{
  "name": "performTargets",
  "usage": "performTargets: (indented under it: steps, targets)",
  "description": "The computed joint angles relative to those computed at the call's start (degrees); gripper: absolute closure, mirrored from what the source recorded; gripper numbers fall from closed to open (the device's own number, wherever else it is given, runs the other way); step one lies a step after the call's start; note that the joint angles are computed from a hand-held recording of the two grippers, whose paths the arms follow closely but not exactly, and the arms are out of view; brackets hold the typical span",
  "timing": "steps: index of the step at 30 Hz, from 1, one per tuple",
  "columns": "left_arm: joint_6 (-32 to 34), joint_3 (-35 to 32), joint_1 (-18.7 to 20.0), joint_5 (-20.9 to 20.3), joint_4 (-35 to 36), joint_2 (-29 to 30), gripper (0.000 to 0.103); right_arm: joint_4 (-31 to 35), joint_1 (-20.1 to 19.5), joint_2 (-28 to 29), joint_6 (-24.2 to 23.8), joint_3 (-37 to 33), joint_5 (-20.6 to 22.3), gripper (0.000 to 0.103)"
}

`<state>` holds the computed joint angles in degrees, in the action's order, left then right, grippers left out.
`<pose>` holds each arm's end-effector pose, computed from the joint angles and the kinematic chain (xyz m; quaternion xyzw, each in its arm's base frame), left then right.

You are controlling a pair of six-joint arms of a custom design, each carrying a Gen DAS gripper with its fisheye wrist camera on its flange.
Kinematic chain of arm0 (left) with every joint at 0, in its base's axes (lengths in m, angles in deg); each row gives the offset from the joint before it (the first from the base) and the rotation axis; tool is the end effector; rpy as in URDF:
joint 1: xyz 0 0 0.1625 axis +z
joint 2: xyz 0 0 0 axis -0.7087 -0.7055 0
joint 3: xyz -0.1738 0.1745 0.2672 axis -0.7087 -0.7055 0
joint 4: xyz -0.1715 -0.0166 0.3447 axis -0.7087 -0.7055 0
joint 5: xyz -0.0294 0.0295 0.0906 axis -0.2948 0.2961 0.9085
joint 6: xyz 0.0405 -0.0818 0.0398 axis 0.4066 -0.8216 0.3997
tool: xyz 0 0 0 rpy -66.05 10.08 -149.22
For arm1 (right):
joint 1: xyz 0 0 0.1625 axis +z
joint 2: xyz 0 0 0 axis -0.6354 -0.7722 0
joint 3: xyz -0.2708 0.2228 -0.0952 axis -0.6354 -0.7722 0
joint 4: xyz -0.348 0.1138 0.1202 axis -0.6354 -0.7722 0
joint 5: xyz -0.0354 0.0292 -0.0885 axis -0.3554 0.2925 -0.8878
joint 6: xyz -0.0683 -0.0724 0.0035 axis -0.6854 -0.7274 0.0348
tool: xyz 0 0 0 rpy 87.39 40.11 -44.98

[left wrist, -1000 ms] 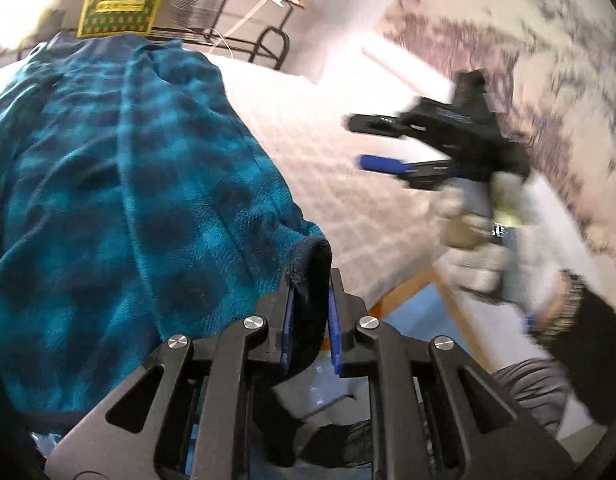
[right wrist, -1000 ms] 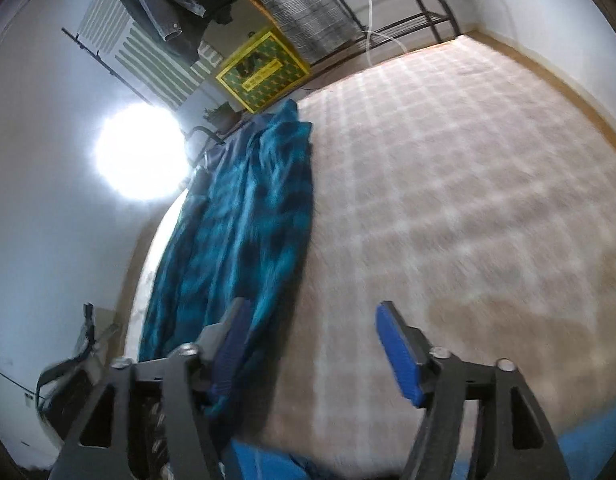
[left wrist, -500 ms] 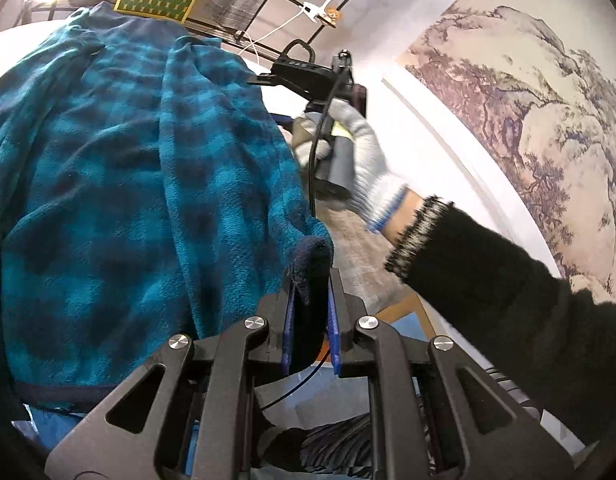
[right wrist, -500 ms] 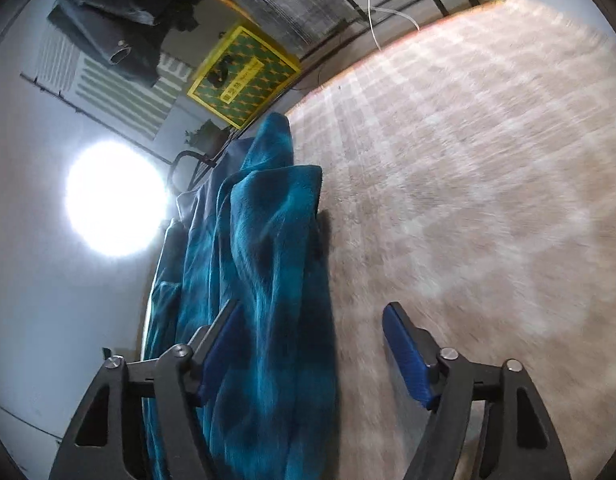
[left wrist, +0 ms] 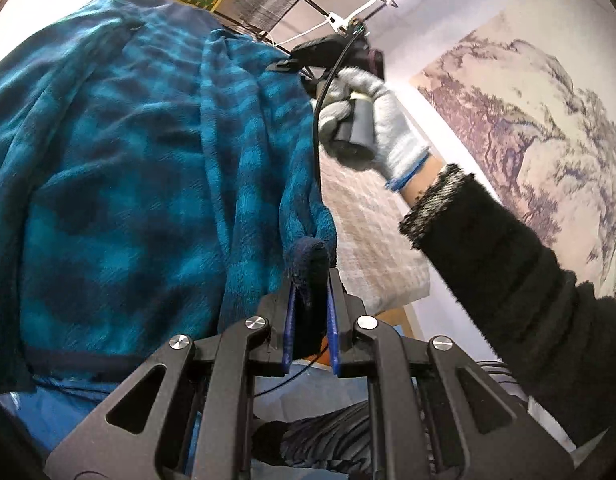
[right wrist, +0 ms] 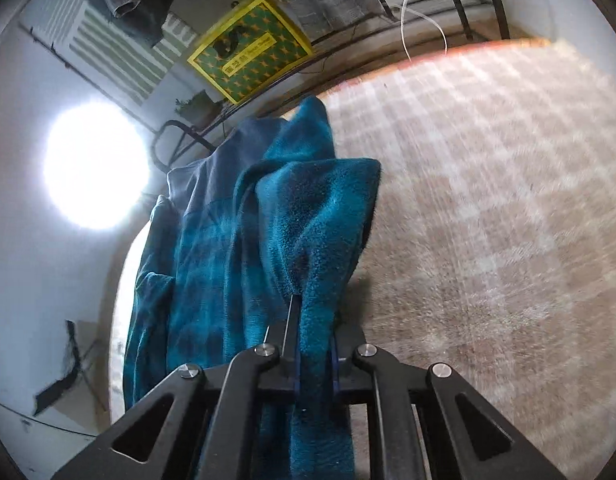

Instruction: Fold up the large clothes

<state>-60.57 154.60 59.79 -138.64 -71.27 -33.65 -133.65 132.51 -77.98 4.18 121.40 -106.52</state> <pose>-0.3591 -0.2743 0.1900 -0.1243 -0.9607 0.2452 0.0372 0.1457 -0.6230 0.2985 0.0730 -0.9632 0.2322 0.1145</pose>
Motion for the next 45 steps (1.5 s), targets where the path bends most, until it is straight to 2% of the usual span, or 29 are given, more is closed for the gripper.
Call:
performTargets:
  steps: [3,8,9,13,15,18,21,25,26,27,28,29,33,34,36,38,43,45]
  targets:
    - [-2.8,2.8,0.4,-1.2,-2.5,-2.6,0.092,0.0,4.9,1.7,-1.3,-1.8,-7.6,0.096]
    - [-7.9,7.2,-0.8,0.4,-1.8,-8.3,0.094,0.4,12.4,6.2,-3.6,-5.1,-19.2,0.097]
    - [-8.7,7.7,-1.0,0.8,-1.2,-9.3,0.094,0.5,13.3,6.9,-4.0,-5.5,-20.5,0.097]
    - [-12.2,10.3,-2.1,2.5,1.6,-14.3,0.097,1.0,18.2,14.0,-6.3,-10.0,-28.3,0.097]
    - [-14.4,11.8,-2.3,3.2,3.2,-17.1,0.097,0.0,20.6,19.3,-9.3,-12.8,-33.3,0.097]
    - [-17.9,13.9,-2.0,4.1,6.6,-21.5,0.098,-2.0,22.7,26.3,-13.6,-16.5,-38.5,0.097]
    - [-20.6,15.5,-1.4,4.3,9.0,-24.6,0.099,-3.1,23.3,32.1,-15.4,-19.4,-41.6,0.097]
    - [-21.5,16.2,-1.9,4.8,10.8,-26.3,0.1,-2.8,23.0,35.5,-14.8,-20.9,-42.9,0.095]
    - [-21.5,16.0,-2.3,5.1,11.5,-26.3,0.1,-2.4,22.9,35.7,-14.7,-21.0,-42.7,0.088]
    - [-21.6,15.8,-2.6,5.2,12.1,-26.4,0.1,-1.9,22.8,35.5,-14.5,-21.0,-42.0,0.086]
    - [-21.7,15.5,-3.0,5.3,12.4,-26.1,0.1,-1.0,22.8,35.0,-14.1,-20.8,-41.1,0.078]
    - [-21.6,14.9,-3.0,5.3,12.6,-25.7,0.1,1.9,22.4,33.0,-12.7,-20.3,-37.7,0.067]
    - [-20.6,13.6,-3.4,5.4,14.4,-25.5,0.1,3.8,21.8,25.1,-10.2,-15.2,-27.4,0.053]
    - [-20.6,13.3,-3.8,5.7,15.0,-25.5,0.1,4.4,21.5,21.2,-8.9,-12.6,-23.4,0.049]
    - [-20.3,12.6,-4.7,5.8,16.2,-25.2,0.1,4.5,20.9,14.8,-7.5,-8.0,-18.0,0.048]
    - [-19.6,11.8,-5.2,5.5,16.8,-24.9,0.1,4.3,20.5,8.0,-6.2,-2.8,-14.5,0.048]
    - [-18.4,8.7,-7.5,6.1,23.3,-25.8,0.1,6.0,20.1,-7.7,-5.8,8.3,-10.6,0.048]
    - [-19.8,7.7,-8.6,6.1,26.2,-27.6,0.099,7.4,19.7,-16.5,-5.3,14.3,-7.9,0.048]
